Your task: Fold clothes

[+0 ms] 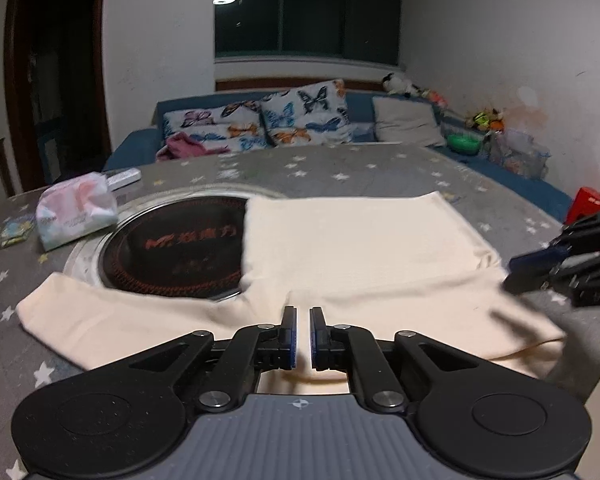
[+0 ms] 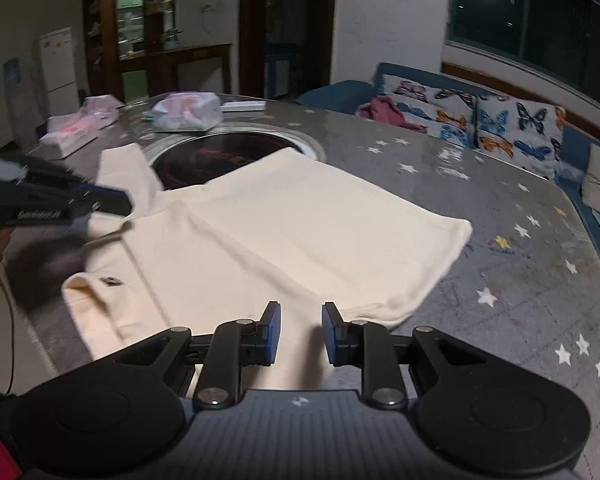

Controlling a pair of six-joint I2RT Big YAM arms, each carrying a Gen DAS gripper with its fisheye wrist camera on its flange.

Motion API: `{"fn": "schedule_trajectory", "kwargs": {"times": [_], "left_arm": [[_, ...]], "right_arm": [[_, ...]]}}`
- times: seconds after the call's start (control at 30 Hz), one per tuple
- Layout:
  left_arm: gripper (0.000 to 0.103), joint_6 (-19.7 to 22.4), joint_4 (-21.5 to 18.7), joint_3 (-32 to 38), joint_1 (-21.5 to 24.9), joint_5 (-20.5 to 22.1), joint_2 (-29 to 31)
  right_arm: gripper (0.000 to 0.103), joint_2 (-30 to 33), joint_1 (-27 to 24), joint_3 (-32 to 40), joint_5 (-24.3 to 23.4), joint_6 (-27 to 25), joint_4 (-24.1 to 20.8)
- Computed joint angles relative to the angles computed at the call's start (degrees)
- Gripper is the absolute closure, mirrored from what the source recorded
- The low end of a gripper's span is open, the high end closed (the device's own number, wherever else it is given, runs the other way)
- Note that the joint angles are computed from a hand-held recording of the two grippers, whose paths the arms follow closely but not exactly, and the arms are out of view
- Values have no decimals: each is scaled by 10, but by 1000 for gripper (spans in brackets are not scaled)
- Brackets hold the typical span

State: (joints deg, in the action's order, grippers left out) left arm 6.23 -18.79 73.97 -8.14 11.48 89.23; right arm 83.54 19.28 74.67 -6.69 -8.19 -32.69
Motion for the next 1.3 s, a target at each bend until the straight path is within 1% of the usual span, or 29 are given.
{"fn": "schedule_trajectory", "kwargs": {"times": [0.17, 0.3, 0.43, 0.53, 0.63, 0.67, 0.83, 0.9, 0.93, 1.03, 1.07, 1.1, 1.17, 1.3], "left_arm": [[95, 3, -13, 7, -3, 14, 15], [95, 2, -30, 11, 0, 13, 28], [95, -6, -26, 6, 6, 27, 26], [95, -18, -18, 4, 11, 32, 21], [93, -36, -10, 7, 19, 26, 20], [90, -43, -9, 9, 24, 19, 21], [85, -77, -8, 24, 48, -27, 29], [78, -89, -9, 32, 59, -48, 33], [77, -93, -9, 35, 64, -59, 35], [75, -110, -10, 52, 80, -100, 51], [72, -117, -12, 60, 85, -115, 57], [68, -125, -15, 69, 91, -127, 66], [68, -138, -23, 86, 100, -153, 80], [67, -167, -44, 125, 117, -195, 114]], "right_arm": [[81, 4, 10, 0, -4, -8, -9], [81, 10, 14, 4, -4, -14, -26], [81, 18, 18, 17, -2, -25, -38], [81, 31, 22, 40, -11, -34, -44], [81, 55, 30, 74, -25, -43, -52], [81, 66, 33, 87, -30, -47, -54], [81, 119, 54, 153, -54, -65, -67], [82, 138, 62, 175, -61, -69, -72], [82, 148, 66, 185, -64, -70, -75], [82, 174, 75, 212, -69, -72, -82], [82, 182, 78, 220, -67, -73, -87], [82, 188, 79, 224, -64, -72, -91], [81, 197, 82, 230, -59, -71, -97], [81, 186, 81, 221, -61, -68, -89]]}}
